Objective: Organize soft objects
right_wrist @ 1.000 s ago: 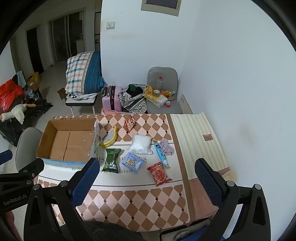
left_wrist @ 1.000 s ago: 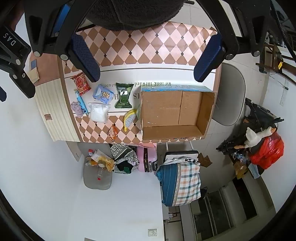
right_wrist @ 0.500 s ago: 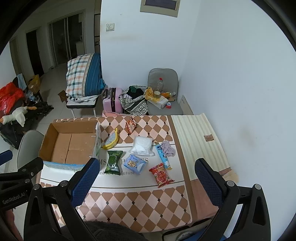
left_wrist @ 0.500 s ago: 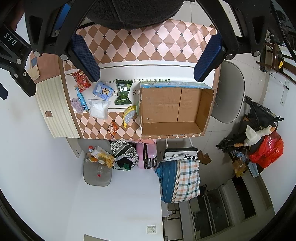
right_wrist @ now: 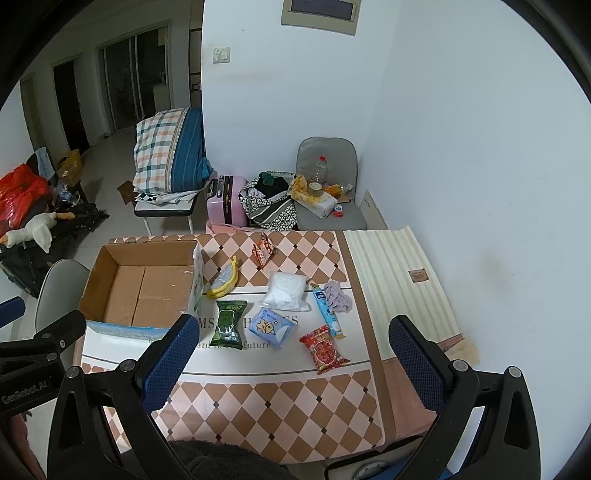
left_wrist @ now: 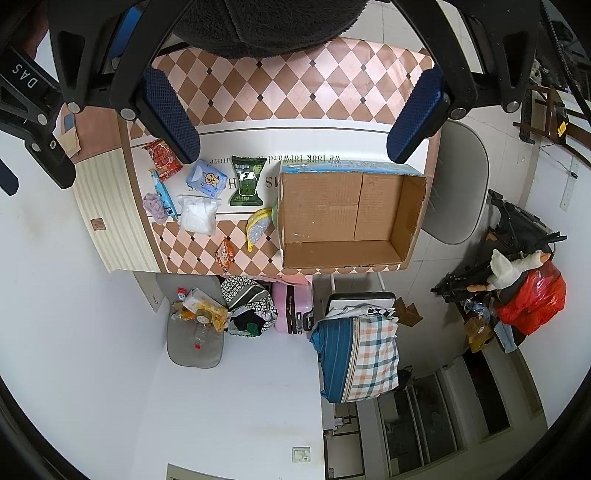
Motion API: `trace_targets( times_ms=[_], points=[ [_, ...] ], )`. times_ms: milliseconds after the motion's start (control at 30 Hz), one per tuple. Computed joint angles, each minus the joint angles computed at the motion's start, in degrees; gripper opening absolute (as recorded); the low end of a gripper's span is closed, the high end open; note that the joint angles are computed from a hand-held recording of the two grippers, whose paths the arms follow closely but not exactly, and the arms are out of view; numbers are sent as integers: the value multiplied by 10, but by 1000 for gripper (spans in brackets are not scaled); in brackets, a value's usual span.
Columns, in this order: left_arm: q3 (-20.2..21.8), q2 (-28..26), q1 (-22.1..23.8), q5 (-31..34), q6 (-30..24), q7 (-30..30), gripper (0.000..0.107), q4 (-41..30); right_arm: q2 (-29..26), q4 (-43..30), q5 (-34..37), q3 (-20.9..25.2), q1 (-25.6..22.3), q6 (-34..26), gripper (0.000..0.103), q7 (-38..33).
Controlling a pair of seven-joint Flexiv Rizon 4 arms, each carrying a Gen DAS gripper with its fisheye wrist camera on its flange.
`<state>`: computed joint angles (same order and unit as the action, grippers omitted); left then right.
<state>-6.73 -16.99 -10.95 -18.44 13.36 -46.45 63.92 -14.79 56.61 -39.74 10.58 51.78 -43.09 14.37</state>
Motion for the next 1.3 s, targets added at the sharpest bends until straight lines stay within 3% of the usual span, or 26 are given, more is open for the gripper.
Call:
trace_targets(
  times_ms=[1300],
  points=[
    [-3, -25, -1, 1, -16, -13, 103, -47, -6, -4, -10, -6, 1, 5, 103, -9]
  ],
)
